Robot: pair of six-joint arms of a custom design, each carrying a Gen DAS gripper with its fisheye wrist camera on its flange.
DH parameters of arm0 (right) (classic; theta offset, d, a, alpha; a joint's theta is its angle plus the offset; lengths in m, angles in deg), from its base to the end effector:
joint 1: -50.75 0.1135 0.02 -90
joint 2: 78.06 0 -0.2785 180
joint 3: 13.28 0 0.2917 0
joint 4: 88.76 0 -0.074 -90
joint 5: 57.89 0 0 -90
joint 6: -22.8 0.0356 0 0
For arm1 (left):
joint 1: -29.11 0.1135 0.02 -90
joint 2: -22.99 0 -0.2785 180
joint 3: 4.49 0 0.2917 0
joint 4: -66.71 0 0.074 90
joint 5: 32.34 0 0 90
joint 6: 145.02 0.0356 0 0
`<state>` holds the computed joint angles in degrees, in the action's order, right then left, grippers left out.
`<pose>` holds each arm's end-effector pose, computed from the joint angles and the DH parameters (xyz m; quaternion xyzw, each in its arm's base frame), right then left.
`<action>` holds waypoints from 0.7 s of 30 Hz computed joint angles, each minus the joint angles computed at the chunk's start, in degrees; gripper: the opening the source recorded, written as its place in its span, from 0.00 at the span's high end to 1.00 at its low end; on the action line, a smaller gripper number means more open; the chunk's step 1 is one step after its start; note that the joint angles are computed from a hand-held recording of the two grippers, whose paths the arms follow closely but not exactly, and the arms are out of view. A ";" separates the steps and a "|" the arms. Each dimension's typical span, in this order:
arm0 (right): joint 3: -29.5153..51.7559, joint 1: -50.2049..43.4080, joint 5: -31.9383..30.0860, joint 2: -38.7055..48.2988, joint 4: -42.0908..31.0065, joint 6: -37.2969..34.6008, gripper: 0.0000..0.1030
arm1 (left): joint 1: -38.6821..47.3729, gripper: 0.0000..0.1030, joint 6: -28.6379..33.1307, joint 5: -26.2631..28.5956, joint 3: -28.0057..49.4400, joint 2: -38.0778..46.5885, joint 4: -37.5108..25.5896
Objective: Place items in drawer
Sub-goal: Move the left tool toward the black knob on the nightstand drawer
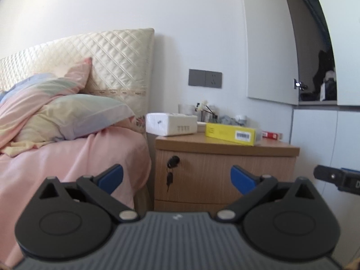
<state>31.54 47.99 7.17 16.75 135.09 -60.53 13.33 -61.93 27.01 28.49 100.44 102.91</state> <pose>0.3369 -0.0012 0.1562 -0.0841 0.7358 0.1828 0.6466 0.2659 -0.0563 0.1660 -0.1160 0.7406 0.0718 0.6580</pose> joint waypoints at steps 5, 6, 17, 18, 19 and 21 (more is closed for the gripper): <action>1.74 -0.16 -0.19 0.73 -1.65 -0.12 0.20 | -0.18 0.00 0.68 -2.85 1.93 2.50 0.33; 2.08 -0.16 0.04 0.88 -1.68 -0.27 0.20 | 0.13 0.00 0.51 -2.67 2.51 2.84 -0.09; 10.00 -2.12 -3.20 4.45 -5.58 3.78 0.20 | 7.65 0.00 2.96 9.42 11.54 4.59 -9.11; 10.75 -2.16 -3.31 4.70 -5.48 3.88 0.20 | 8.48 0.00 3.20 10.62 12.48 5.16 -8.96; 11.43 -2.06 -3.09 4.92 -5.16 3.49 0.20 | 9.27 0.00 3.27 11.84 13.42 5.88 -8.87; 13.16 -1.99 -3.25 5.63 -4.72 2.98 0.20 | 10.44 0.00 2.82 13.28 15.40 7.61 -9.74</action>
<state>44.70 46.01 3.91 22.37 130.37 -57.55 23.76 -59.11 40.28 43.89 108.05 93.17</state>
